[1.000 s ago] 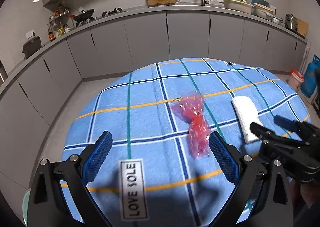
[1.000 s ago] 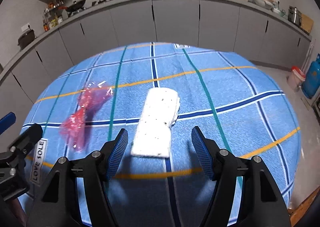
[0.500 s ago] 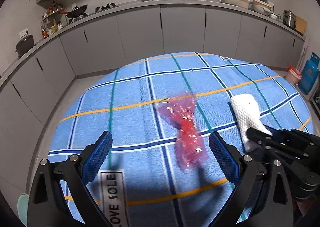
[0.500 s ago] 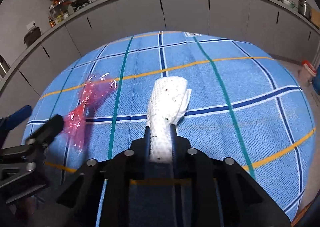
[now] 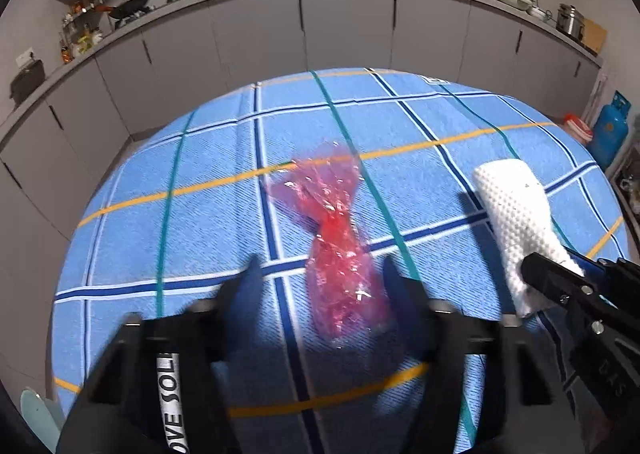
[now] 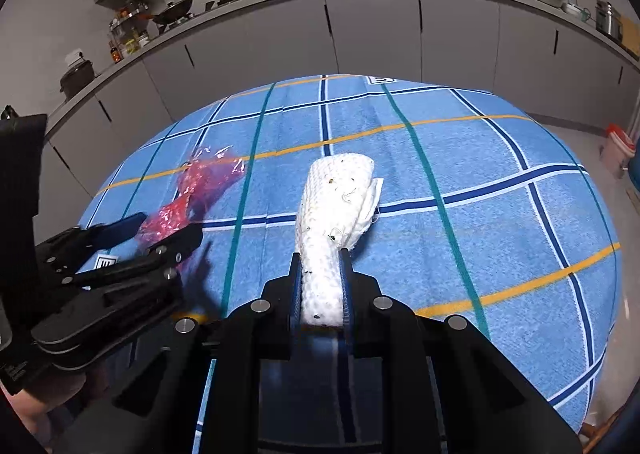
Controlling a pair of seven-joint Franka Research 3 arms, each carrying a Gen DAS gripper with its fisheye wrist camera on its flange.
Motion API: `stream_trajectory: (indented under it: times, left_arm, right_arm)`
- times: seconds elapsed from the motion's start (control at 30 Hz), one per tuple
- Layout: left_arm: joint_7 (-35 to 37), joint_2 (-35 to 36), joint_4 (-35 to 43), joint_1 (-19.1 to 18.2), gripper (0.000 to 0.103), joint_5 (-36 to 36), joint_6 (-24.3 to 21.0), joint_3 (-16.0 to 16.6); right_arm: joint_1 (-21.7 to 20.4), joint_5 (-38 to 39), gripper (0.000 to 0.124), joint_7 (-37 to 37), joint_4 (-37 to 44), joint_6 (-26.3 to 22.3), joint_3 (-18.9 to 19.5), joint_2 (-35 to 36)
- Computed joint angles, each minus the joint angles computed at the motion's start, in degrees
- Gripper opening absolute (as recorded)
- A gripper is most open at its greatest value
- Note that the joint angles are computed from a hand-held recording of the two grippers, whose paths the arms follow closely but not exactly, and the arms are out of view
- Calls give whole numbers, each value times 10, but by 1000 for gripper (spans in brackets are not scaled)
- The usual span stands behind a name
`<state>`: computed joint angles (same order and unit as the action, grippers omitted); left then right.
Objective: Collect trash
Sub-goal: 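Grasp the white sponge with the right gripper while the left gripper grasps the pink plastic bag, then carry the pink bag and white sponge over the bucket with both grippers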
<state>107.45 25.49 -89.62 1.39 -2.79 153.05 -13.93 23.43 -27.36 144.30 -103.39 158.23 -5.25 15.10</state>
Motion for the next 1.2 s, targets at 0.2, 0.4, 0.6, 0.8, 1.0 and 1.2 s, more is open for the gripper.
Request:
stream_trajectory:
  times: [0.2, 0.4, 0.6, 0.8, 1.0, 1.2]
  left_arm:
    - [42, -23, -28, 22, 22, -39, 3, -18]
    - [81, -95, -112, 47, 22, -96, 47, -18]
    - [131, -172, -199, 54, 22, -164, 69, 2]
    - [153, -234, -265, 35, 22, -207, 72, 47]
    - [157, -287, -320, 15, 22, -219, 87, 91]
    - [164, -323, -351, -2, 22, -224, 91, 125]
  right_arm:
    - [7, -22, 18, 16, -12, 9, -1, -13]
    - [16, -66, 18, 48, -31, 20, 6, -36]
    - [20, -93, 18, 66, -46, 34, 26, -53]
    - [27, -112, 18, 79, -61, 50, 44, -70]
    - [32, -121, 18, 80, -66, 64, 62, -81]
    - [43, -127, 18, 77, -60, 68, 71, -81]
